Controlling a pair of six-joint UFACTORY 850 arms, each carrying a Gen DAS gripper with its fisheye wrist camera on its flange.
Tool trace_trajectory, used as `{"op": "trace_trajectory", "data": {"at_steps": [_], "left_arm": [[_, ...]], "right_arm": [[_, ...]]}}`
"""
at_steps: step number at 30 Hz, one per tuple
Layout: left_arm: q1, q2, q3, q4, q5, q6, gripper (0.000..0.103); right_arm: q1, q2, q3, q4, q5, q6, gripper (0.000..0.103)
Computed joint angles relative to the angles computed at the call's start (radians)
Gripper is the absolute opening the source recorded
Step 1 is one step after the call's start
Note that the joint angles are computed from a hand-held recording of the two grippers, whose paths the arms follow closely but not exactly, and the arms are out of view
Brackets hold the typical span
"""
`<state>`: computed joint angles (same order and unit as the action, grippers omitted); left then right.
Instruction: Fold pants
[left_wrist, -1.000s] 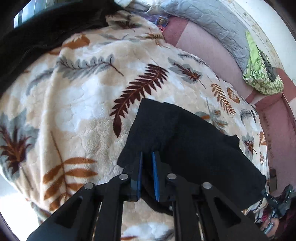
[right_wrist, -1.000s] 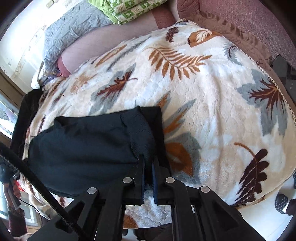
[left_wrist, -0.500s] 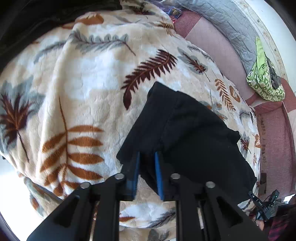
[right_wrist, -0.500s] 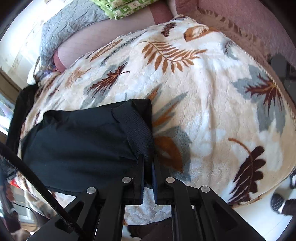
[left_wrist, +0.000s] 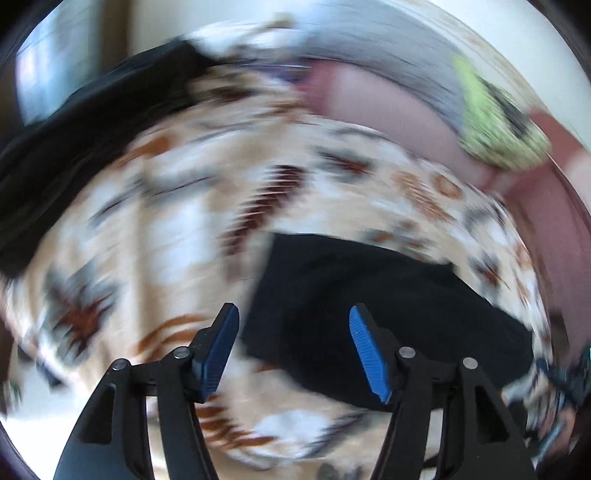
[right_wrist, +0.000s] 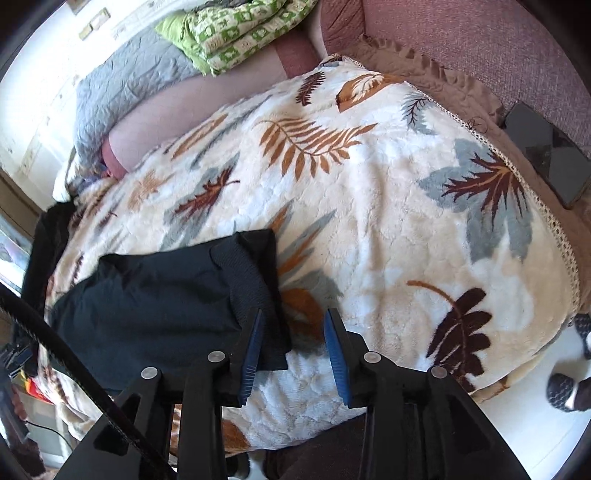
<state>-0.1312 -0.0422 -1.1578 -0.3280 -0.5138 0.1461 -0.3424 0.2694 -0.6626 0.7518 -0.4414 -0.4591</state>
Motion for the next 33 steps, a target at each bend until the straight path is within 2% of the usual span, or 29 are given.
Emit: {"op": "trace_trajectory", "data": {"at_steps": [4,6,9,11,13,16,18,21,23,25,26,27,28,29,30,33], "left_arm": [[-0.137,-0.100,-0.118,-0.061,-0.054,0.160,0.062],[-0.200,-0.152,-0.177,-0.086,-0.078,0.222,0.062],[-0.282,-0.231,-0.260,-0.161,-0.129,0.330,0.062],[-0.327,-0.281,-0.300,-0.215,-0.163,0.386,0.062],[-0.357,-0.313,-0.310,-0.244,-0.184,0.399,0.062],[-0.387,-0.334,-0.292,-0.256,-0.195,0.369,0.062],[-0.399,-0.331,-0.274,-0.239,-0.199,0.341,0.062],[-0.402,-0.310,-0.254,-0.200,-0.202,0.319,0.062],[-0.402,-0.306,-0.260,-0.166,-0.203,0.301,0.062],[-0.400,-0.314,-0.279,-0.136,-0.209,0.281,0.062],[-0.400,-0.320,-0.290,-0.127,-0.213,0.274,0.062],[-0.401,-0.331,-0.308,-0.122,-0.220,0.266,0.062],[-0.404,-0.342,-0.323,-0.126,-0.226,0.268,0.062],[-0.408,-0.356,-0.342,-0.136,-0.234,0.278,0.062],[-0.414,-0.367,-0.358,-0.142,-0.240,0.288,0.062],[-0.452,-0.422,-0.439,-0.134,-0.262,0.332,0.062]], "right_arm": [[-0.031,0.007,0.032,0.234,-0.040,-0.171,0.045],[-0.035,0.016,0.047,0.284,-0.049,-0.201,0.046],[-0.034,0.065,0.078,0.361,-0.018,-0.272,0.046],[-0.041,0.102,0.095,0.528,-0.023,-0.441,0.046],[-0.067,0.087,0.087,0.692,-0.135,-0.593,0.046],[-0.080,-0.053,0.024,0.790,-0.373,-0.670,0.046],[-0.058,-0.164,-0.028,0.794,-0.443,-0.678,0.046],[-0.018,-0.306,-0.098,0.785,-0.411,-0.675,0.045],[-0.030,-0.358,-0.127,0.822,-0.395,-0.687,0.021],[-0.036,-0.347,-0.135,0.879,-0.310,-0.728,0.021],[-0.034,-0.318,-0.128,0.915,-0.214,-0.748,0.035],[-0.050,-0.293,-0.119,0.925,-0.157,-0.754,0.047],[-0.067,-0.270,-0.102,0.967,-0.141,-0.770,0.054],[-0.087,-0.248,-0.078,1.017,-0.168,-0.777,0.054],[-0.122,-0.228,-0.052,1.026,-0.234,-0.763,0.054],[-0.168,-0.131,0.018,0.953,-0.267,-0.716,0.057]]}}
